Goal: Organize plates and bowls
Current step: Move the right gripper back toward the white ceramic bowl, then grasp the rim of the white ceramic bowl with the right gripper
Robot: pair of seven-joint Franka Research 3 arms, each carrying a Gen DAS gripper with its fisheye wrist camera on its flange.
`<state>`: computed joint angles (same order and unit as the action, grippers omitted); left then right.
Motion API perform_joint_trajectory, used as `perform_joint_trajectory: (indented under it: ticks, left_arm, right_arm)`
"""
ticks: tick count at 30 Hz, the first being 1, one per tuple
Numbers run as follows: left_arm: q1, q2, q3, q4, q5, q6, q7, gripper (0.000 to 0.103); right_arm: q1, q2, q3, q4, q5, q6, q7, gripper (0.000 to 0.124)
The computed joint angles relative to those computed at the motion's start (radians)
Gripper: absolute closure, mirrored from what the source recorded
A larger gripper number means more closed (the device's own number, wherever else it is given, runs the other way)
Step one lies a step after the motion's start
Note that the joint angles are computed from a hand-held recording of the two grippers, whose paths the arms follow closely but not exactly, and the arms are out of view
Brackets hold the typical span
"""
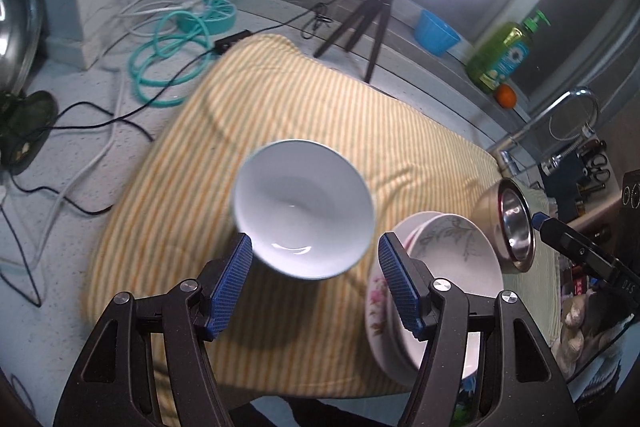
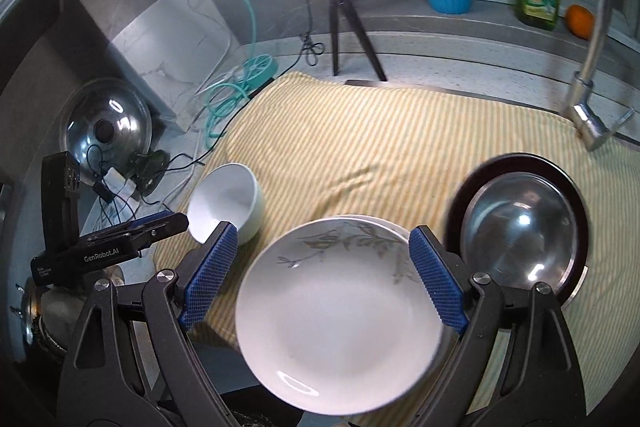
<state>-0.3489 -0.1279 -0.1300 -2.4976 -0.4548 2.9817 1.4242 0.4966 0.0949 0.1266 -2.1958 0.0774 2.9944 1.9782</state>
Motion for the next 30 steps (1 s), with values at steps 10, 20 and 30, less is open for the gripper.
perform_joint_trajectory:
  ticks: [10,20,30]
  left_arm:
    - [0.001,-0.014,0.048,-0.05,-0.055,0.026,0.026,0.038]
    - [-0.049,0.019,0.086,-0.012,-0.357,0.015,0.307,0.06]
    - [0.049,0.077,-0.005,0.047,-0.508,-0.031,0.437,0.074]
  right_arm:
    - [-0.004,0.164,0.06,0.193,0.16,-0.055,-0.183,0.034]
    - [0.016,0.309,0.056,0.368,0.226,-0.172,-0.256,0.061]
    - [0.037,0.398,0.031,0.475,0.217,-0.264,-0.242,0.082]
